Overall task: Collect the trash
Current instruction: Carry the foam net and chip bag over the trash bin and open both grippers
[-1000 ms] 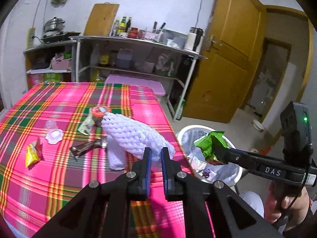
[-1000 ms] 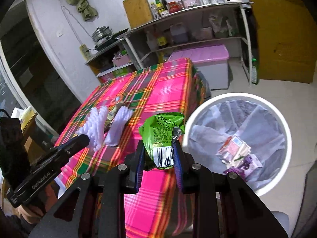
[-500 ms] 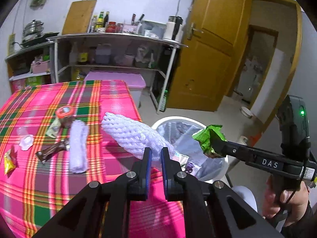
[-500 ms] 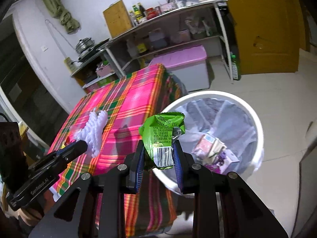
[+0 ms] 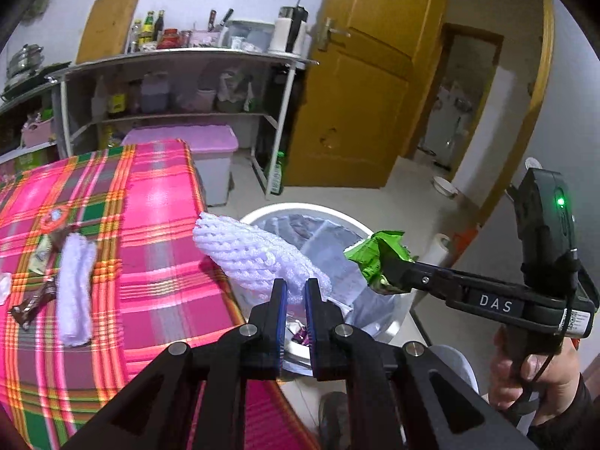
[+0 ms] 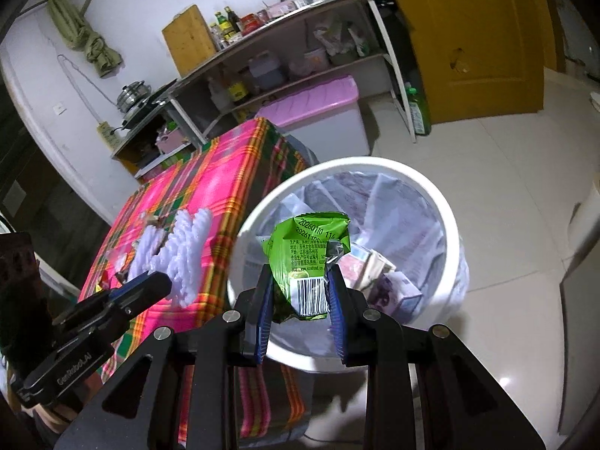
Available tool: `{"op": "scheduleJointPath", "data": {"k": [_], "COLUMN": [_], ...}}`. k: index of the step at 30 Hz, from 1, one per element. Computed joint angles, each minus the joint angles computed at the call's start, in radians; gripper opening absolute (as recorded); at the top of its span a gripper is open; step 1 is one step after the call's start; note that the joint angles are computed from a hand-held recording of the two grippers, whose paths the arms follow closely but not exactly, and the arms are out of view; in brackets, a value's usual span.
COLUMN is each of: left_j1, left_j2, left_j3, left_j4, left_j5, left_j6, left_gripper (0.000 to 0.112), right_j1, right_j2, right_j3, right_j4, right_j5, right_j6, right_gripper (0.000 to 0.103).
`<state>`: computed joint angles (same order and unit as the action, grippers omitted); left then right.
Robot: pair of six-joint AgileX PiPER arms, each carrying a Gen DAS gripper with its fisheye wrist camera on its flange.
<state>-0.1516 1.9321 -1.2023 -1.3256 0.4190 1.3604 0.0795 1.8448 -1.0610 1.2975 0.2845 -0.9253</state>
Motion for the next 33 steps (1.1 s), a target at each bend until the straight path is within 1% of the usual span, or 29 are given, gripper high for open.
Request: {"op": "scheduleJointPath", "data": {"k": [4, 7, 12, 17, 20, 22, 25, 27, 28, 29, 33], "left_j1": [-0.018, -0.028, -0.044, -0.056, -0.056, -0.053, -0.053, -0.048, -0.047, -0.044, -0.036], "left_j2": [0.052, 0.087, 0.161, 0.217, 0.242, 0.256, 0.274, 0.278, 0.278, 0.278, 0.263], "left_j3": [-0.056, -0.09, -0.17, -0.23, -0.256, -0.275, -0.307, -0.314, -0.316, -0.315, -0.298], "left_j4": [0.07, 0.105, 0.196, 0.271, 0.304, 0.332, 0.373, 0.377, 0.378, 0.374, 0.344], "left_j5": [0.02, 0.038, 0.077, 0.107, 0.115, 0.126, 0.13, 0.138, 0.139, 0.142, 0.142], "left_j6": [-0.071, -0.098, -0.187, -0.273, -0.314, -0.349, -0.404, -0.416, -0.422, -0.422, -0.397], "left_gripper": [0.01, 0.01, 0.01, 0.011, 0.011, 0.011, 0.016, 0.027, 0.029, 0.031, 0.031], "right_j1": [-0.019, -0.032, -0.047, -0.038, -0.036, -0.033, -0.027, -0.025, -0.025, -0.026, -0.024], "right_j2": [0.033, 0.059, 0.099, 0.134, 0.147, 0.151, 0.151, 0.153, 0.153, 0.152, 0.131], "right_j3": [-0.013, -0.028, -0.046, -0.08, -0.091, -0.094, -0.096, -0.099, -0.098, -0.098, -0.077], "right_j4": [-0.007, -0.031, -0.069, -0.246, -0.263, -0.272, -0.306, -0.335, -0.339, -0.339, -0.317], "right_j5": [0.009, 0.018, 0.03, 0.025, 0.037, 0.034, 0.02, 0.015, 0.013, 0.012, -0.003], "right_j6": [0.01, 0.034, 0.068, 0.227, 0.237, 0.233, 0.26, 0.291, 0.295, 0.297, 0.269], "right_gripper": [0.028, 0.028, 0.028, 0.028, 0.03, 0.036, 0.04, 0.042, 0.042, 0.042, 0.043]}}
